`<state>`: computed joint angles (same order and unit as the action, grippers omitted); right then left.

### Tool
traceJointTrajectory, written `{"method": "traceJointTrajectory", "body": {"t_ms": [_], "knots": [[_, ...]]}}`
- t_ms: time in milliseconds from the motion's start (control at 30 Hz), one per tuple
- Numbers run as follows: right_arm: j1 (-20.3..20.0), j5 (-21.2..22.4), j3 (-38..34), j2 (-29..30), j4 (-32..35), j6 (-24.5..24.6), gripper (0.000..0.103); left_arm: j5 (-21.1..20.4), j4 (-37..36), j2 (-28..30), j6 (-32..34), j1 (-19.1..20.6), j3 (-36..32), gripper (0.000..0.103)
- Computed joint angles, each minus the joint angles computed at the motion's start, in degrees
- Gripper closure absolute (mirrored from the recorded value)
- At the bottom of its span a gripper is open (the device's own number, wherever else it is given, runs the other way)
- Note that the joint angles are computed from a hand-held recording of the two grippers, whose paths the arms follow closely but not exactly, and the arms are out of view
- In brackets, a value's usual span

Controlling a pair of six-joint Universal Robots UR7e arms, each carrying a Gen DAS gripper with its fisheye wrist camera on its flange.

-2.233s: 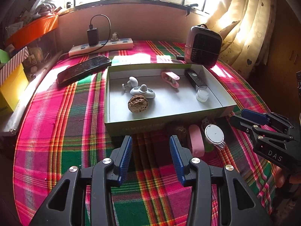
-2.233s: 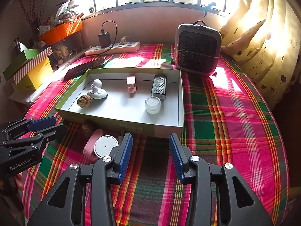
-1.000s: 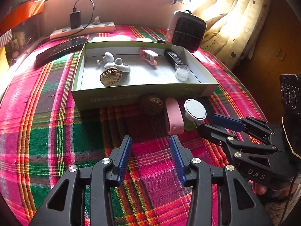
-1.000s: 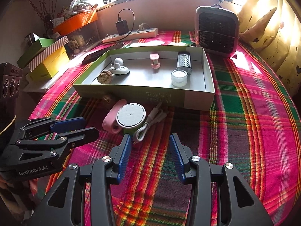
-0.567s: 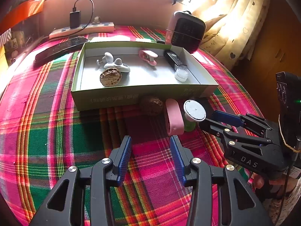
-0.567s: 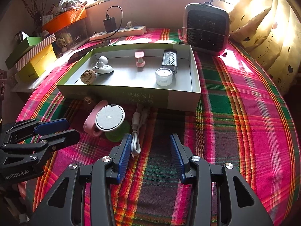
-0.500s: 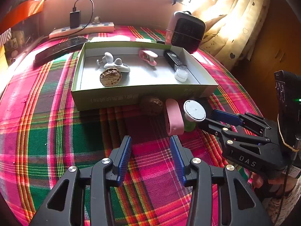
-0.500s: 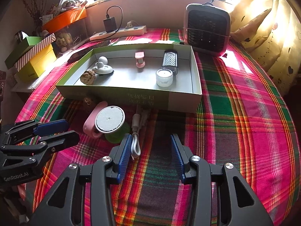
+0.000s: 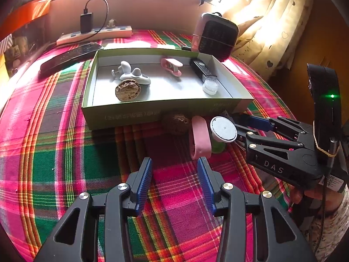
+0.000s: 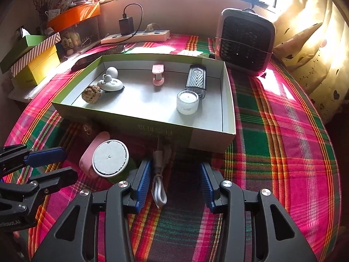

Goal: Organize objects
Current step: 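Lower the right gripper onto the white cable and close it, then lower the left gripper onto the pink clip and close it while the right holds the cable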

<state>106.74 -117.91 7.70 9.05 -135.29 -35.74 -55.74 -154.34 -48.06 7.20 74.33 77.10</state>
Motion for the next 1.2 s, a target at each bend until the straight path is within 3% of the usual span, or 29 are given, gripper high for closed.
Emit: {"method": "traceJointTrajectory", "body": {"t_ms": [267,567,933,1200], "knots": [[-0.1,0.2,-0.8,0.3,0.6,0.2,0.061,0.0,0.2,0.2,0.0,0.0,-0.4,0.061],[-0.3,0.3,0.7,-0.7,-0.5,0.7,0.083,-0.1,0.2,0.1,-0.1,0.0,-0.3,0.061],[-0.7,1.3,6.9,-4.1,-2.8,1.2,0.086,-4.3,-0.9,0.1,1.0,0.3,-0.8,0.061],[-0.9,1.9,9.8,-5.8,-3.9,2.2,0.086,-2.0,0.7,2.2,2.6,-0.2,-3.1,0.061]]}}
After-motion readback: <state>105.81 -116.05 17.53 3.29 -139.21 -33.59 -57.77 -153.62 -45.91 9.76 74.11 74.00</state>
